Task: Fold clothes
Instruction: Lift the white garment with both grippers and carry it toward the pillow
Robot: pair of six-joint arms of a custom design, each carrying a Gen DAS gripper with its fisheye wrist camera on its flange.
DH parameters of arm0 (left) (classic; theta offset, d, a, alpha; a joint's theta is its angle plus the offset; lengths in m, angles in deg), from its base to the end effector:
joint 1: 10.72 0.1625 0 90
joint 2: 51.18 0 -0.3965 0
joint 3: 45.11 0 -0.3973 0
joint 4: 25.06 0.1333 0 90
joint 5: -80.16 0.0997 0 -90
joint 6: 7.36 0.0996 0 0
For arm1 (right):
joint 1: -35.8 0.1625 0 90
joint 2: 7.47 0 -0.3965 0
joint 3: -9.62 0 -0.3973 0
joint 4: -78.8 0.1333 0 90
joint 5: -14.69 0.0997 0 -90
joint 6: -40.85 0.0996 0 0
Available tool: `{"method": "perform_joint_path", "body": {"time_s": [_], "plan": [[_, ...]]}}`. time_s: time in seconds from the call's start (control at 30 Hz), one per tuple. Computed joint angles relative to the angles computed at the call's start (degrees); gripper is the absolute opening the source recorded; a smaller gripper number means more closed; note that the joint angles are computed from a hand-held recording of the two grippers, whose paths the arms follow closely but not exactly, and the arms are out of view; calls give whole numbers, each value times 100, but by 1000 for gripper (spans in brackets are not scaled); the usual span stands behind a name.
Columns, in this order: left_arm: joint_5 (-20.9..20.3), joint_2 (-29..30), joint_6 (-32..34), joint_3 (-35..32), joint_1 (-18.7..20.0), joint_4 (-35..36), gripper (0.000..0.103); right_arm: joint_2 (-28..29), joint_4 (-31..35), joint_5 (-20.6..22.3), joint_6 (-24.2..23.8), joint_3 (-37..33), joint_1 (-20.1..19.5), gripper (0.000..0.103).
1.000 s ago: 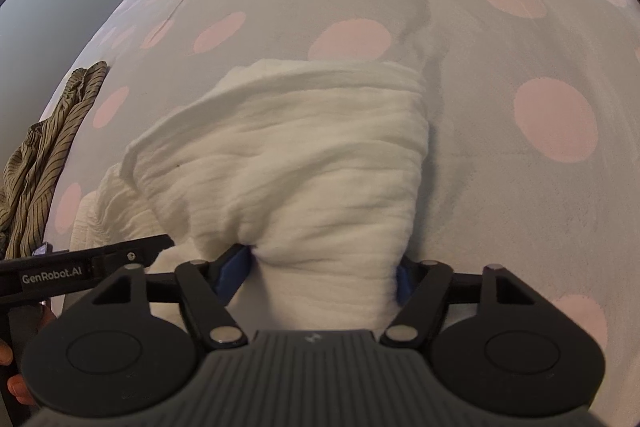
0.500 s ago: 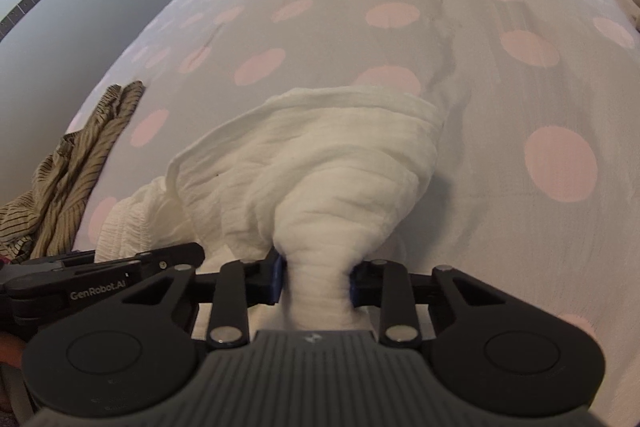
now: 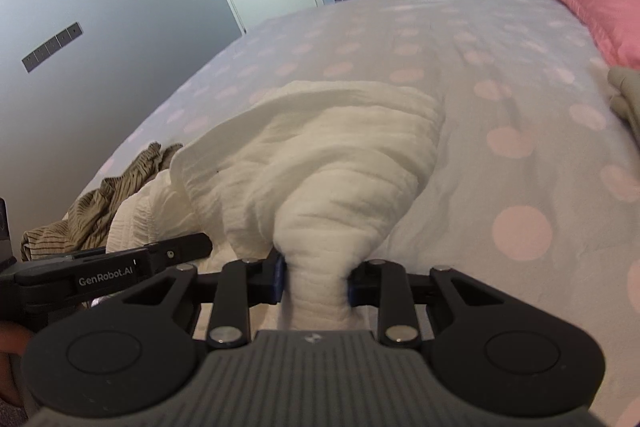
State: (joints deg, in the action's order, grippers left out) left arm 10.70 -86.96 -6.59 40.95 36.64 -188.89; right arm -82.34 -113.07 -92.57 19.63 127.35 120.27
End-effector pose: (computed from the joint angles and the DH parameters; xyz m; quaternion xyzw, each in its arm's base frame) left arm -0.3533 -0.6320 0.0431 0.3224 0.9084 -0.2499 0.0913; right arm 0.0524 -0.5351 0.3115 0.0442 -0.8625 0.4435 0.2397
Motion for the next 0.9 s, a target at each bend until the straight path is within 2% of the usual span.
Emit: {"method": "perform_joint_path", "body": {"time_s": [0.3, 0.47, 0.77, 0.9], "plan": [[-868, 25, 194, -255, -282, -126, 19, -1015, -802, 68, 220, 809, 72, 30], [-1329, 340, 550, -814, -546, 229, 19, -1770, -1054, -117, 476, 1205, 50, 30], [-2309, 1799, 1401, -2972, -1126, 1278, 19, -3032, -1546, -947, 774, 1561, -71, 30], [-2654, 2609, 1832, -4216, -1426, 1777, 19, -3559, -1768, -864, 1015, 1599, -395, 30]]}}
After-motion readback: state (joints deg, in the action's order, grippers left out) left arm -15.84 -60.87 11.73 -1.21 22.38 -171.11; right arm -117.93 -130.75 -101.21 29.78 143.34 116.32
